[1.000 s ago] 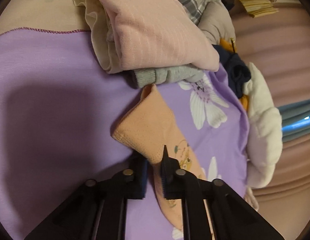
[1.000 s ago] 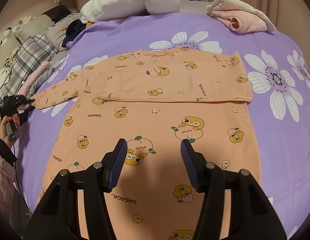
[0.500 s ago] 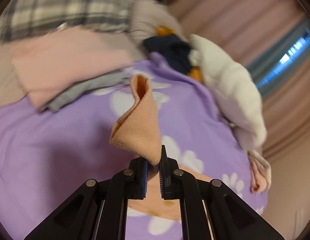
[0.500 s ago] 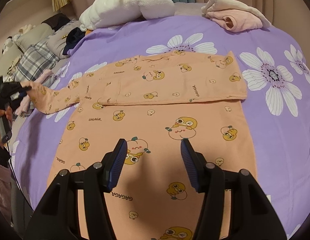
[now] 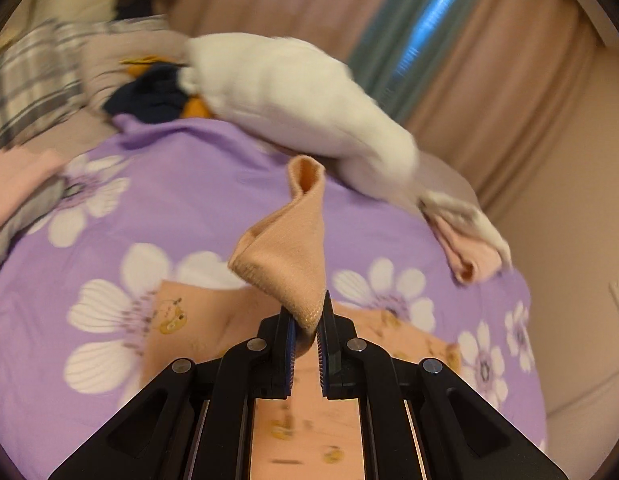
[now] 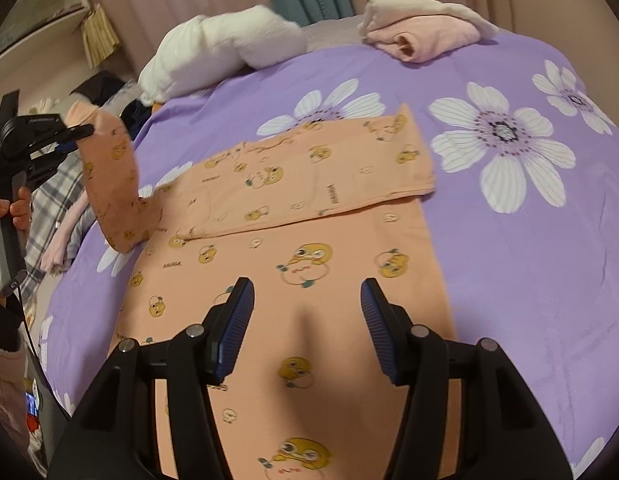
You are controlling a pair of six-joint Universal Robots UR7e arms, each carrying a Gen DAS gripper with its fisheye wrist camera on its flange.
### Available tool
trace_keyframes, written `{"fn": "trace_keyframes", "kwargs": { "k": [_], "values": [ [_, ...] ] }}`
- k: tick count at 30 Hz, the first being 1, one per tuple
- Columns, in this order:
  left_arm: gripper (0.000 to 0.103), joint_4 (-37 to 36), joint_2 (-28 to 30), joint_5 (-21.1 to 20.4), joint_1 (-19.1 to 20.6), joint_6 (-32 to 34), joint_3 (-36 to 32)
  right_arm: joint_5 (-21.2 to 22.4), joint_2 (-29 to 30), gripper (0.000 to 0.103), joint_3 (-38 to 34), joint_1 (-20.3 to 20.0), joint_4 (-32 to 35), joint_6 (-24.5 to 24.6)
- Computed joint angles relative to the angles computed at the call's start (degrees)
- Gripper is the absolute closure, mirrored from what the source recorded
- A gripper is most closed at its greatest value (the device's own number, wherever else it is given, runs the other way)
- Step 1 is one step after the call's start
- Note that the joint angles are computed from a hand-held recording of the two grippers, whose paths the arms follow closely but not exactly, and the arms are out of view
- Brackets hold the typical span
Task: Fold small clothes
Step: 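Fold the held sleeve across the body with the left gripper and release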
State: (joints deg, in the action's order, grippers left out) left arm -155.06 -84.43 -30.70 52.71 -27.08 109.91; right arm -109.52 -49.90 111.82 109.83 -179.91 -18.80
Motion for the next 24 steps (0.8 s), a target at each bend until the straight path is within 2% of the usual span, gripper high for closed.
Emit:
{"fn": "trace_keyframes", "kwargs": {
  "k": [7, 16, 19, 21, 23, 24],
  "values": [
    [0.096, 0.85, 8.99, -0.64, -0.48, 2.17, -3.5, 0.76, -2.45, 0.047, 1.8, -2.29, -1.8, 0.71],
    [0.096, 7.55, 17.89, 0.36, 0.85, -3.83, -6.03, 1.16, -3.83, 0.046, 2.92, -4.67, -2.25, 1.93],
    [0.094, 10.93, 19.34, -2.79, 1.95, -6.23, -6.58, 1.33, -3.97, 0.046, 2.9, -5.34, -1.76, 2.28],
    [0.08, 14.78, 19.74, -5.39, 2.53, -7.53, -7.2, 1.75, -4.05, 0.046, 2.75, -5.74, -1.16, 2.59],
    [0.036, 15.56, 19.67, -7.25, 2.77, -7.27, -6.94, 2.21, -4.02, 0.046, 2.33, -6.01, -0.21, 3.05],
    [0.031, 14.82, 19.32, -8.03, 2.77, -6.8, -6.27, 2.69, -4.0, 0.046, 2.0, -6.16, 0.51, 3.41]
  ]
}}
